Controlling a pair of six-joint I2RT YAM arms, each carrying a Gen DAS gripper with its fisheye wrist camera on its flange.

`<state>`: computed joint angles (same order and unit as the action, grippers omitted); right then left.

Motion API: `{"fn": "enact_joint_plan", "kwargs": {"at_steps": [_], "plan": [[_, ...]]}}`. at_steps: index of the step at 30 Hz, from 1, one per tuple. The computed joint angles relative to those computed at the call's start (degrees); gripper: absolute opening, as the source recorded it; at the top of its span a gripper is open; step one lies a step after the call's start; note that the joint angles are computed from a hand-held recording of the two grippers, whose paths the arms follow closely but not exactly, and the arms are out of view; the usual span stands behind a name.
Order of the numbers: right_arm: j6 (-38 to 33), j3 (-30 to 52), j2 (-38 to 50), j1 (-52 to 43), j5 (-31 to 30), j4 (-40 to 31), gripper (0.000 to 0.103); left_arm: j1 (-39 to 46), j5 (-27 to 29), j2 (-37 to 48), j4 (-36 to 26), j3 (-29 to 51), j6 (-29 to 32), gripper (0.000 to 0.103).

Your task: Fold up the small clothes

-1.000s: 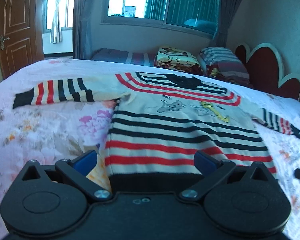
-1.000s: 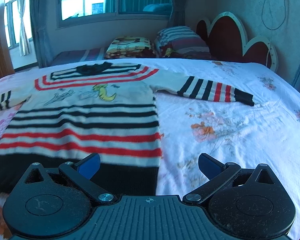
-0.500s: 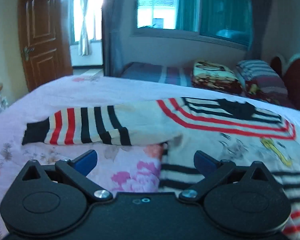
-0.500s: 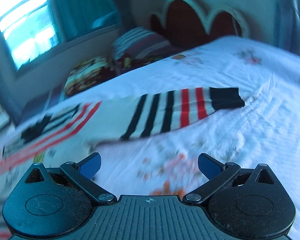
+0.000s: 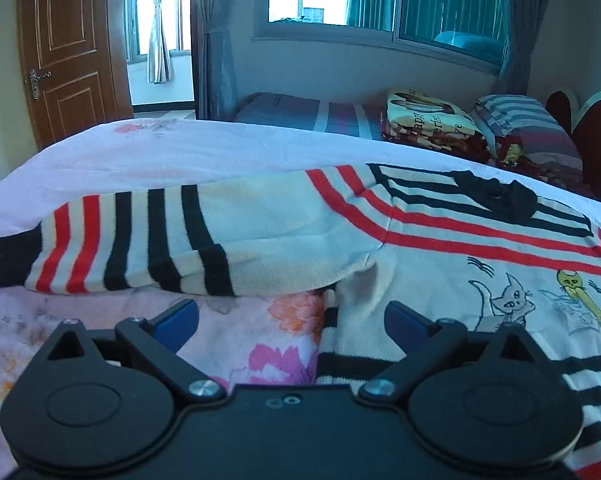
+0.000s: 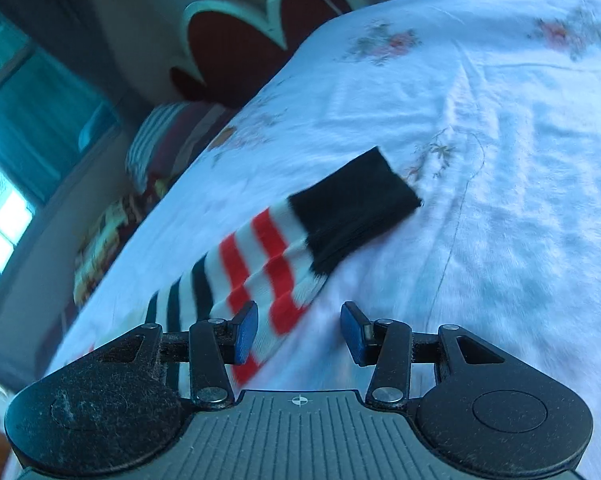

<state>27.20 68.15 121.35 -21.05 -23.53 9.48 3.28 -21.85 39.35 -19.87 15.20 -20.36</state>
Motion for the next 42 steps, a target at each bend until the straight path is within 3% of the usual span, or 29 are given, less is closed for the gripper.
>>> {"fn": "enact_joint_plan", "kwargs": {"at_steps": [5, 7, 10, 15, 20, 26, 33, 35, 36, 37, 40, 42], "plan": [[3.4, 2.6, 2.8, -1.1, -1.8, 2.6, 0.045, 3.3, 2.8, 6.8, 6.5, 0.1, 2.1, 0.095], [2.6, 4.2, 3.3, -1.0, -0.5, 1.0, 0.024, 5.0, 4.2, 10.8, 8.4, 1.0, 3.9, 0.095], [-0.3, 5.9, 3.7, -0.7, 1.3, -1.5, 0.007, 7.3, 6.7, 15.9, 9.2, 2.7, 6.8, 0.094], [-11.7, -1.0, -4.6, 3.9, 5.9, 1.5, 0.006, 10.3, 10.3, 13.0, 7.2, 3.0, 10.0, 0.094], [-25.3, -11.3, -16.8, 16.3, 2.6, 3.7, 0.006, 10.1, 11.6, 12.3, 5.9, 3.7, 11.5, 0.091], [-20.7, -14.4, -19.3, 36.2, 4.0, 3.9, 0.006, 9.3, 11.9, 9.3, 3.5, 4.4, 8.9, 0.091], [-17.6, -9.7, -10.8, 51.1, 8.1, 4.9, 0.007, 10.8, 14.8, 5.0, -0.8, 4.2, 6.4, 0.091], [-18.8, -7.5, -7.5, 53.4, 9.0, 4.8, 0.020, 9.9, 15.2, 5.2, -0.5, 4.2, 5.6, 0.091], [-20.2, -9.0, -7.9, 54.2, 8.9, 7.2, 0.051, 9.4, 15.7, 5.3, -0.1, 4.1, 5.1, 0.091], [-21.9, -9.6, -8.3, 54.4, 7.6, 7.5, 0.066, 8.7, 15.9, 5.9, 0.5, 4.1, 4.4, 0.091], [-22.1, -16.9, -12.7, 54.2, 9.2, 14.5, 0.066, 5.9, 17.6, 8.6, 4.8, 4.1, 1.1, 0.090], [-18.2, -19.9, -14.8, 52.1, 8.5, 17.1, 0.065, 3.2, 19.4, 13.0, 9.7, 4.7, -1.4, 0.085]]}}
